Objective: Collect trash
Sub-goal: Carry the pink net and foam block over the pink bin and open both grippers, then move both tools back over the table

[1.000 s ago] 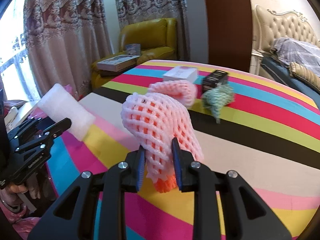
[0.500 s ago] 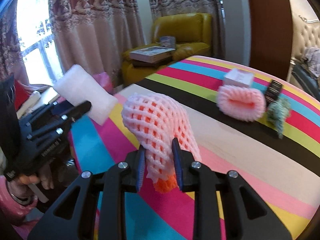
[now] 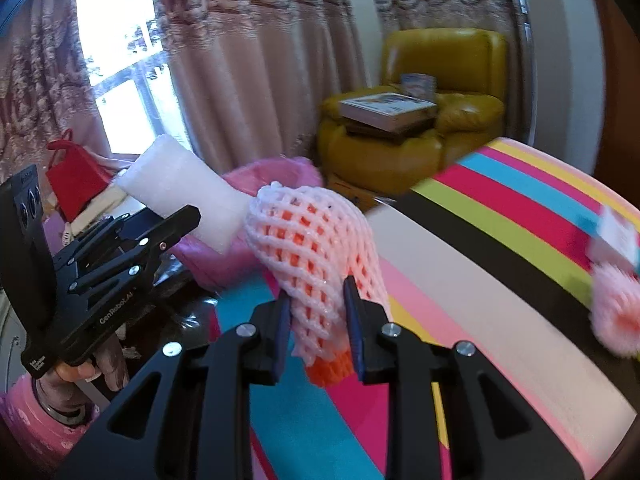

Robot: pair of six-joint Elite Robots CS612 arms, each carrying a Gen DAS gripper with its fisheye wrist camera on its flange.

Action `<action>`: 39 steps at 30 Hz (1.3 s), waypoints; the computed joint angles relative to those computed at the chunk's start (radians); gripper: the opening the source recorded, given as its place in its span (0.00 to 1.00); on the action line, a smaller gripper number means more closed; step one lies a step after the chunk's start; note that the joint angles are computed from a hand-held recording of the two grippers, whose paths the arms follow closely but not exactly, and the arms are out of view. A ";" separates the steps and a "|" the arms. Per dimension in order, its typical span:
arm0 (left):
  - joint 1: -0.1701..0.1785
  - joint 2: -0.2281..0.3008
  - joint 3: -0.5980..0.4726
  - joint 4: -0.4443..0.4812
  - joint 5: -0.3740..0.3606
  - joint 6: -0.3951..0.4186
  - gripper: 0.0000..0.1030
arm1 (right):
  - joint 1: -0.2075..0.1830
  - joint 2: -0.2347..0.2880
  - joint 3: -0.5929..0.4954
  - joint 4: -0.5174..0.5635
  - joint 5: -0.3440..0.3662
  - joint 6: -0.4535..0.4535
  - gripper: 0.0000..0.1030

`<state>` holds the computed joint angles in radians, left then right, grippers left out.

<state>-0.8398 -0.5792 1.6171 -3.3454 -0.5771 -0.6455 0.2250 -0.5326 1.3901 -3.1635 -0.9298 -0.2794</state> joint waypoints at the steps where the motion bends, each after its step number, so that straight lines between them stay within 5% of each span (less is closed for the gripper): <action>1: 0.007 -0.011 0.016 0.012 0.004 -0.020 0.32 | 0.010 0.007 -0.022 0.006 0.003 0.003 0.24; 12: 0.080 -0.076 0.111 0.081 -0.013 -0.186 0.32 | 0.078 0.075 -0.212 0.087 0.026 0.059 0.26; 15: 0.095 -0.072 0.107 0.088 -0.026 -0.200 0.32 | 0.091 0.094 -0.253 0.094 0.020 0.061 0.33; 16: 0.102 -0.069 0.107 0.096 -0.033 -0.214 0.32 | 0.096 0.103 -0.268 0.090 0.018 0.062 0.41; 17: 0.110 -0.066 0.098 0.111 -0.040 -0.221 0.34 | 0.099 0.111 -0.283 0.087 0.020 0.068 0.59; 19: 0.119 -0.068 0.095 0.186 -0.037 -0.285 0.46 | 0.099 0.123 -0.298 0.055 0.018 0.093 0.71; 25: 0.101 -0.073 0.112 0.300 0.047 -0.410 0.78 | 0.069 0.112 -0.261 0.001 0.026 0.145 0.71; 27: 0.089 -0.076 0.116 0.334 0.070 -0.446 0.82 | 0.057 0.101 -0.230 -0.027 0.020 0.154 0.71; 33: 0.059 -0.054 0.087 0.213 0.024 -0.359 0.82 | 0.012 0.060 -0.103 -0.132 -0.056 0.169 0.72; 39: 0.038 0.017 -0.054 0.081 -0.135 -0.141 0.82 | -0.036 0.034 0.007 -0.251 -0.174 0.197 0.74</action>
